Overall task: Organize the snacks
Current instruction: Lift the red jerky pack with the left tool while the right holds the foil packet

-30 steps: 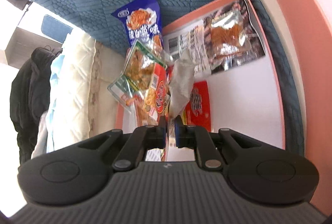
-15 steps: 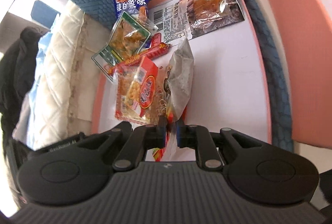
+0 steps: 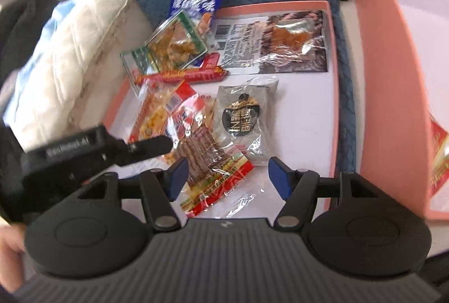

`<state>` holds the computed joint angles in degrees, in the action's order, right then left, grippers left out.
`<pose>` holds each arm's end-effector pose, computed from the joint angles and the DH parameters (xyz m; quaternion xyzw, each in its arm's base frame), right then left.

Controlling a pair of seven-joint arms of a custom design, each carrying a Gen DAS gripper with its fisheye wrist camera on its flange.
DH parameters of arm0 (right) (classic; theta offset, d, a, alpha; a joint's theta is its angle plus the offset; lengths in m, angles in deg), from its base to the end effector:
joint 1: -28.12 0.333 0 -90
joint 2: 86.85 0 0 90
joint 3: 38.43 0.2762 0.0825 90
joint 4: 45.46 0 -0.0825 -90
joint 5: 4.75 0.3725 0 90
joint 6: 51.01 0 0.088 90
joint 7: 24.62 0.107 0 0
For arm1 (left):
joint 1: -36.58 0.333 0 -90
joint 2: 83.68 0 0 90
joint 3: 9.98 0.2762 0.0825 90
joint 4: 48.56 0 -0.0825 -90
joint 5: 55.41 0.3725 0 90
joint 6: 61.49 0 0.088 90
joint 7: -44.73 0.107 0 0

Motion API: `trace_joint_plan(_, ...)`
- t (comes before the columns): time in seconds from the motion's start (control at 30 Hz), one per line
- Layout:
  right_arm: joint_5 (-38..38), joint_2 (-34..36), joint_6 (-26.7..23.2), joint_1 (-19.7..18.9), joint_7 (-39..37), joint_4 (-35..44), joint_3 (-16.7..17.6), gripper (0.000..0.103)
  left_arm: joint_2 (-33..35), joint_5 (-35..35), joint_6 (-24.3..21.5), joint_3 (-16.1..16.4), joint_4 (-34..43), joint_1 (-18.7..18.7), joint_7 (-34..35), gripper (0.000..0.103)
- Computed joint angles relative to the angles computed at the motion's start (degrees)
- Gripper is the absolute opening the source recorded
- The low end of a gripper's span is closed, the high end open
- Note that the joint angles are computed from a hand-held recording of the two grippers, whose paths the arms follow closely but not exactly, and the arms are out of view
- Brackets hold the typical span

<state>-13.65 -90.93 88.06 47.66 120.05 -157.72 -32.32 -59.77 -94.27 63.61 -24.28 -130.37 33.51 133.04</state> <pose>0.5160 0.2487 0.5297 -0.5253 0.8057 -0.0904 0.2584 0.6577 -0.2002 0.4762 0.6765 -0.6302 0.3313 0.1886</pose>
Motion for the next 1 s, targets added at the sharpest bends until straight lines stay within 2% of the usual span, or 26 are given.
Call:
trace_joint_plan(0.07,-0.5,1.1,0.5,0.1,-2.3,0.7,0.0,0.066,0.2,-0.6,-0.1,-0.1,0.1,0.3,0.0,0.070)
trace_joint_plan(0.2,0.4,2.0,6.8,-0.1,-5.5,-0.3,-0.3,0.064,0.7,-2.2,0.0,-0.2,0.2,0.9,-0.7,0.068)
trace_joint_plan(0.3,-0.1,4.3,4.3,-0.1,-7.9,2.2,-0.4,0.064,1.4,-3.0,-1.2,-0.5,1.0,1.5,0.0,0.067)
trace_joint_plan(0.43,4.3,5.4,3.4,-0.3,-13.8,2.7,-0.4,0.066,1.9,-3.6,-1.6,-0.6,1.5,1.7,0.1,0.067)
trace_joint_plan(0.67,14.2,4.6,6.1,-0.1,-23.3,0.4,-0.1,0.066,3.9,-5.1,-3.6,-1.1,4.0,2.5,-1.0,0.078)
trace_joint_plan(0.73,17.5,4.3,8.0,0.0,-25.5,-0.5,0.0,0.066,4.2,-4.3,-4.1,-1.1,4.7,2.3,-0.9,0.078)
trace_joint_plan(0.9,19.1,4.4,9.6,0.3,-26.5,-0.6,0.0,0.066,4.8,-2.1,-5.2,-1.0,6.3,1.7,0.0,0.078)
trace_joint_plan(1.0,22.6,4.7,10.4,0.5,-30.2,-0.7,0.2,0.066,5.3,-0.5,-5.8,-0.8,7.5,1.0,-0.1,0.078)
